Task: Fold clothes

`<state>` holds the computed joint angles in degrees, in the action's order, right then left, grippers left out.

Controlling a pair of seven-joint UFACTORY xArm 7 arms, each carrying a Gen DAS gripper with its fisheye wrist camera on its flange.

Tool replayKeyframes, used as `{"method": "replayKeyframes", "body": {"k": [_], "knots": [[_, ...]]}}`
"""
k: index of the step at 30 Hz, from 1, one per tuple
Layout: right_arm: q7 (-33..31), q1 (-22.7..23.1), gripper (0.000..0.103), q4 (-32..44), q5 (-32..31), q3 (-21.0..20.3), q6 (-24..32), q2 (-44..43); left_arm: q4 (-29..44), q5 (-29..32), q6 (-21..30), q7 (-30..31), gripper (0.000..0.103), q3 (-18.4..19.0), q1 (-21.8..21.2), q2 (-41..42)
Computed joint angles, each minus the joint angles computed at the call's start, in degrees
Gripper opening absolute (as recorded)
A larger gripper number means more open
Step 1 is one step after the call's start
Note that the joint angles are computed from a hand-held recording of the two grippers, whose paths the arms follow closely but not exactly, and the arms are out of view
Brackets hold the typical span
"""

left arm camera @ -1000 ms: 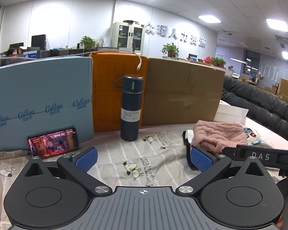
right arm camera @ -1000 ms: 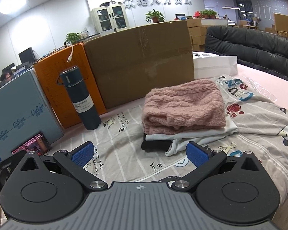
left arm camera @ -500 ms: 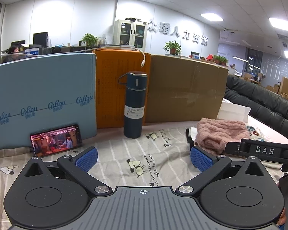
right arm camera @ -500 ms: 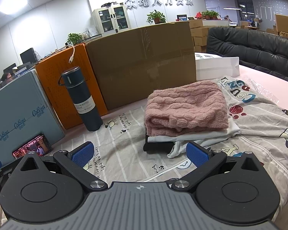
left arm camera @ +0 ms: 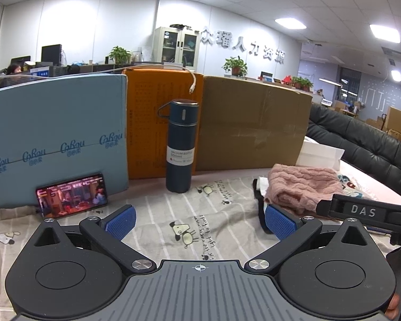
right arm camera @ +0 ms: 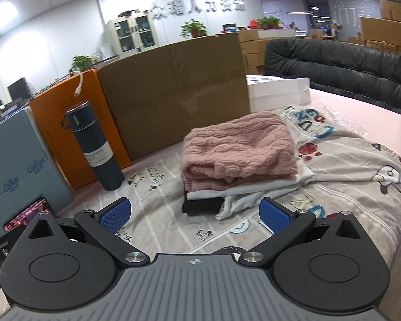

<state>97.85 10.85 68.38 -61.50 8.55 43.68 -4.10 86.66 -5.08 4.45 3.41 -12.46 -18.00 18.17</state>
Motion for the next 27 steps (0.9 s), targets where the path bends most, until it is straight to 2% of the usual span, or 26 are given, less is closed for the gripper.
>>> {"method": "replayKeyframes", "body": {"k": [6, 27], "knots": [[0.7, 0.7, 0.103, -0.2, 1.5, 0.4, 2.1, 0.1, -0.1, 0.6, 0.2, -0.1, 0.103, 0.4, -0.5, -0.1], [-2.3, 1.2, 0.103, -0.5, 4.4, 0.1, 1.9, 0.5, 0.1, 4.0, 0.9, -4.3, 0.103, 3.0, -2.6, 0.0]]}}
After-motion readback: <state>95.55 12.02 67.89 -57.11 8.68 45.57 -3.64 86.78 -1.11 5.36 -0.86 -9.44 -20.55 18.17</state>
